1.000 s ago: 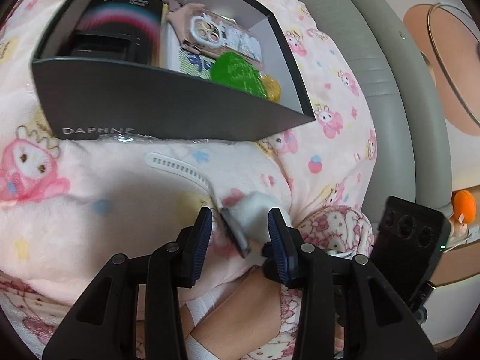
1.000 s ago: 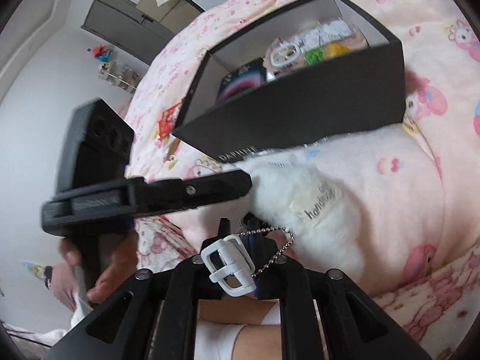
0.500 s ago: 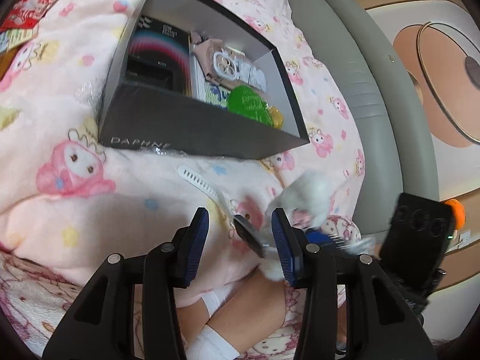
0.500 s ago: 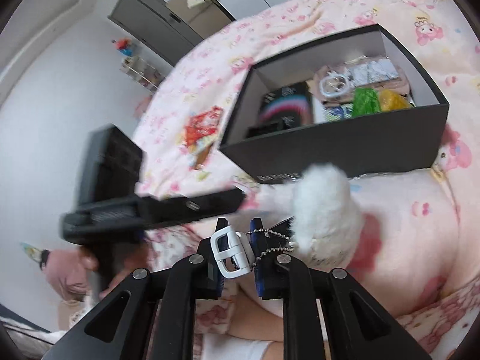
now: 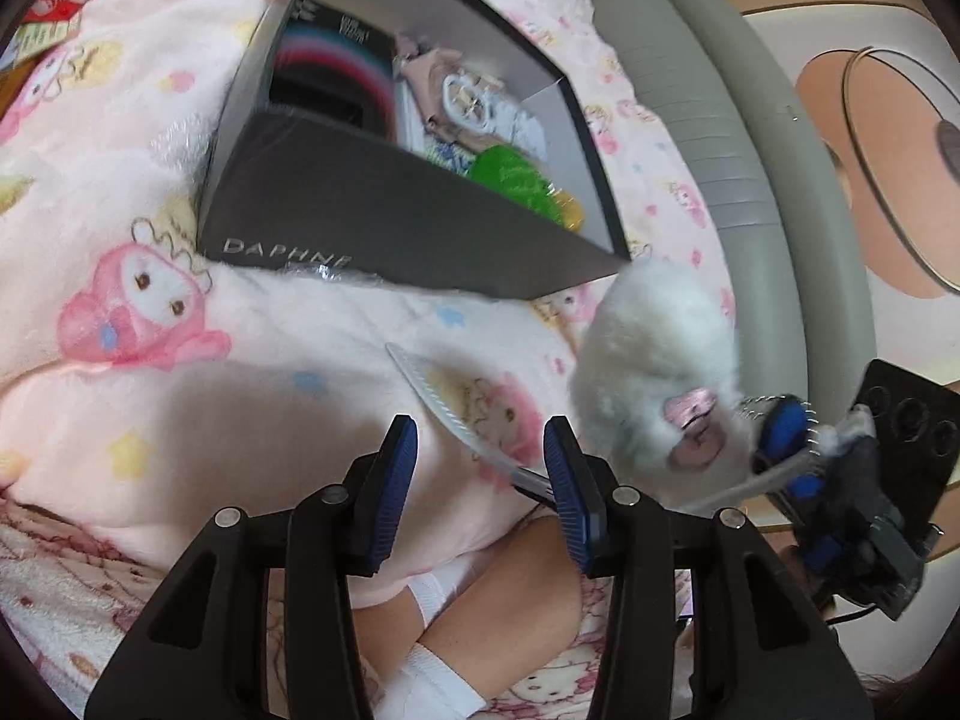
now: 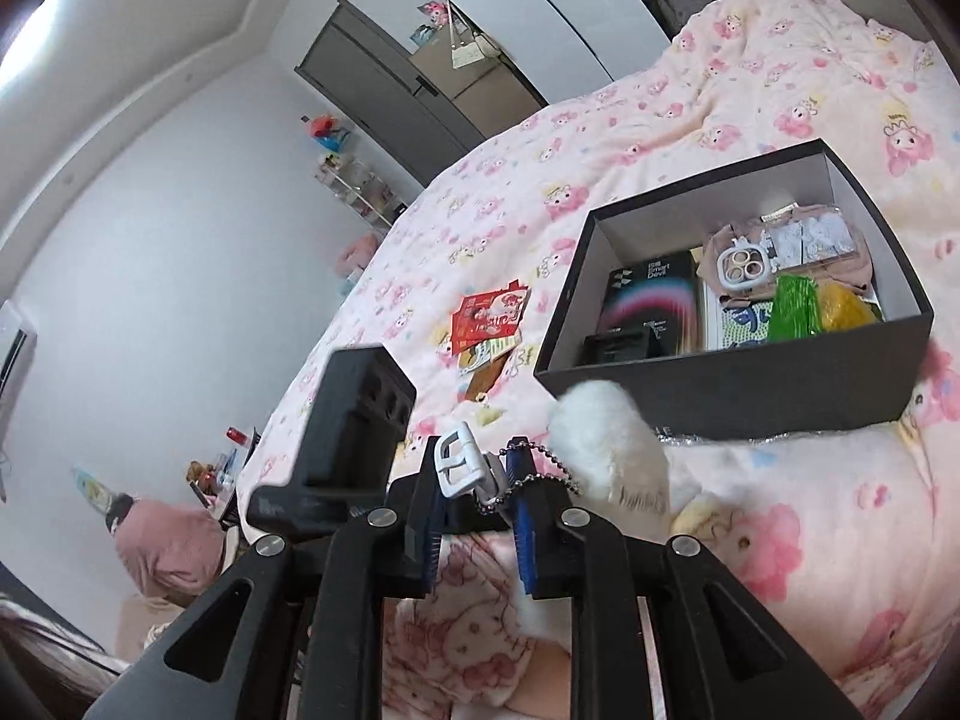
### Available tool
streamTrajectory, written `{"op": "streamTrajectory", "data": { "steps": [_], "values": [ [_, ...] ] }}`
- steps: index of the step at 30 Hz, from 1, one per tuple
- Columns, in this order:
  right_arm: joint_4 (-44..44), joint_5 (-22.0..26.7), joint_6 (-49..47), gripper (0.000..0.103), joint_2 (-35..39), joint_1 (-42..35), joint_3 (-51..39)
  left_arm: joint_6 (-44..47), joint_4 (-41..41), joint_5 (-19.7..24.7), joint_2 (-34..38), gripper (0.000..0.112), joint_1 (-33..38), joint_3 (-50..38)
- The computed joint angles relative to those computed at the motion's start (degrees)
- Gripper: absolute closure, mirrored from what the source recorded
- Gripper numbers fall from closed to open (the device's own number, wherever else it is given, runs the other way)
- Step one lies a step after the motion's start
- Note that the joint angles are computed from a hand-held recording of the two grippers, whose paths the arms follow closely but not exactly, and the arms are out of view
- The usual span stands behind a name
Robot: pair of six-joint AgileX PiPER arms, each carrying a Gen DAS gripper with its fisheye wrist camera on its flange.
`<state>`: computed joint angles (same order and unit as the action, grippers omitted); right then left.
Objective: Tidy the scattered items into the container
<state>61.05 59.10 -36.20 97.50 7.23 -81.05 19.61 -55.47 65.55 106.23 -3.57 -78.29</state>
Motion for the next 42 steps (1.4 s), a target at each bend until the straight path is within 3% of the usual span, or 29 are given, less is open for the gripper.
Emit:
{"op": "streamTrajectory", "data": {
  "steps": [4, 7, 11, 14, 17, 19, 20, 22, 24, 28, 32, 36, 42],
  "values": [
    [-1.0, 2.4, -1.2, 0.083, -0.2, 0.7, -0.8, -0.3, 1.2, -0.4, 1.7, 0.069, -1.2, -1.0],
    [-2.0, 2.0, -2.6, 0.073, -2.5, 1.3, 0.1, -3.1, 5.1, -0.8, 2.9, 0.068, -3.2, -2.9],
    [4.8, 4.8, -6.6, 0.070, -5.1, -2.3, 2.3, -5.1, 7.8, -0.8, 4.3, 0.068, -5.5, -4.6],
    [-0.6, 1.6, -2.3, 0.069, -6.2, -1.5, 1.6, -5.8, 8.0, -1.1, 4.1, 0.068, -5.3, -4.8],
    [2.0, 1.8, -4.8, 0.069, -7.2, -2.3, 3.3, -2.5, 4.8, -1.6, 2.0, 0.068, -3.5, -2.9],
    [-2.1, -3.1, -2.4, 0.069, -8.8, -0.9, 3.9, 1.3, 1.3, -0.7, 0.7, 0.068, -1.9, -1.5],
    [-7.6, -7.7, 1.9, 0.070, -8.8, 0.8, 3.9, 2.9, -0.3, 0.1, 0.4, 0.068, -1.2, -0.9],
    [-17.9, -11.3, 11.2, 0.071, -6.2, 2.8, 2.4, 3.4, -1.2, -0.1, 0.3, 0.068, -1.1, -0.6],
    [-20.1, -8.5, 14.3, 0.071, -2.9, 2.3, 0.2, 4.5, -2.2, -0.5, 0.1, 0.068, -1.4, -0.3],
    [-11.1, -3.8, 9.3, 0.071, -0.1, -1.5, 1.4, 6.8, -4.9, 1.0, 1.8, 0.068, -3.3, -2.0],
    [-11.9, -3.9, 12.5, 0.071, 2.0, -3.9, 1.2, 6.4, -4.5, 2.4, 4.5, 0.068, -5.8, -5.3],
    [-5.1, -0.8, 8.6, 0.071, 4.9, -7.2, 1.9, 7.3, -4.5, 2.9, 4.9, 0.068, -7.2, -6.1],
    [2.0, 4.6, 5.4, 0.071, 7.8, -10.1, 0.3, 3.9, -3.3, -0.3, 5.5, 0.068, -7.6, -6.0]
  ]
}}
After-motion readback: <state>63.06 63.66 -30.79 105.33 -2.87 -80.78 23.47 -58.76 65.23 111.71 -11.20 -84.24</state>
